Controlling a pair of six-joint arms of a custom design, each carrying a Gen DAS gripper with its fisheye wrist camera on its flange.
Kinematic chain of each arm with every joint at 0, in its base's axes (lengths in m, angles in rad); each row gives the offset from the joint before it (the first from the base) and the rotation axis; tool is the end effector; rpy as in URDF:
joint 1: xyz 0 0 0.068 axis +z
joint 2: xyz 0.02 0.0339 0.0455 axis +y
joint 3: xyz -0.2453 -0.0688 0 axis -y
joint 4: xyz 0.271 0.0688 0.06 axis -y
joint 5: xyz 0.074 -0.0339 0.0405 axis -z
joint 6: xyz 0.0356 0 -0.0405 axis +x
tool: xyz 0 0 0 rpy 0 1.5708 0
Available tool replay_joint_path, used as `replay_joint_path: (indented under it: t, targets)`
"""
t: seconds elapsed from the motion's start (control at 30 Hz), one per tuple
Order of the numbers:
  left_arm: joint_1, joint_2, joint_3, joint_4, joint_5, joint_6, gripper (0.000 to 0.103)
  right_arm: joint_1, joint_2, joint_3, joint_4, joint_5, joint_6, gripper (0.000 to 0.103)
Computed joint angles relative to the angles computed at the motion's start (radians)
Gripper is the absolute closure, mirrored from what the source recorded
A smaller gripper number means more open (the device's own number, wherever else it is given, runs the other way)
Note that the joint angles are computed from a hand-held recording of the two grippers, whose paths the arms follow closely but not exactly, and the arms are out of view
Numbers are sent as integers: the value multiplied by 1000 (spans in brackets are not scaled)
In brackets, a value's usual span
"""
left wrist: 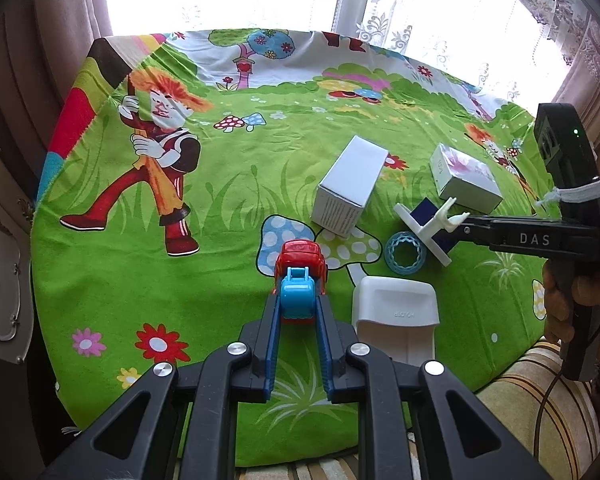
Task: Organize rigid objects
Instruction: 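Grasp the red toy car with the left tool while the right grasps the blue-capped holder, then carry the toy car and blue-capped holder over the purple box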
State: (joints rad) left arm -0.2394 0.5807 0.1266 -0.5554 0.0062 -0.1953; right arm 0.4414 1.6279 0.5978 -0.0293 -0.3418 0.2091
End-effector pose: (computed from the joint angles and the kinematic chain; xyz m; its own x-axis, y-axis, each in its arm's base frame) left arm 0.1390 -0.0341 0.0903 -0.8534 0.0086 -0.5211 0.0762 0.9912 -0.1084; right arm 0.2459 0.1294 0.0632 -0.8856 -0.2022 -0.4181 -0.3751 0.8421 0.3875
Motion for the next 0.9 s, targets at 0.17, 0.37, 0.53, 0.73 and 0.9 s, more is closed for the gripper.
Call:
replay_joint_path:
  t: [0.17, 0.37, 0.53, 0.73, 0.9]
  targets:
    - [-22, -92, -1, -75, -25, -24, 85, -5, -78, -49, 4, 35, 22, 73]
    - [-61, -190, 0, -164, -54, -60, 85, -14, -263, -129, -49, 89, 33, 73]
    - [-99, -310, 1, -272, -77, -102, 85, -2, -463, -198, -162, 176, 41, 73]
    - [-164, -391, 4, -352, -110, -159, 85, 26, -676, -276, -283, 226, 72, 73]
    - [-255, -468, 20, -442, -161, -230, 85, 55, -878, -324, -423, 278, 99, 73]
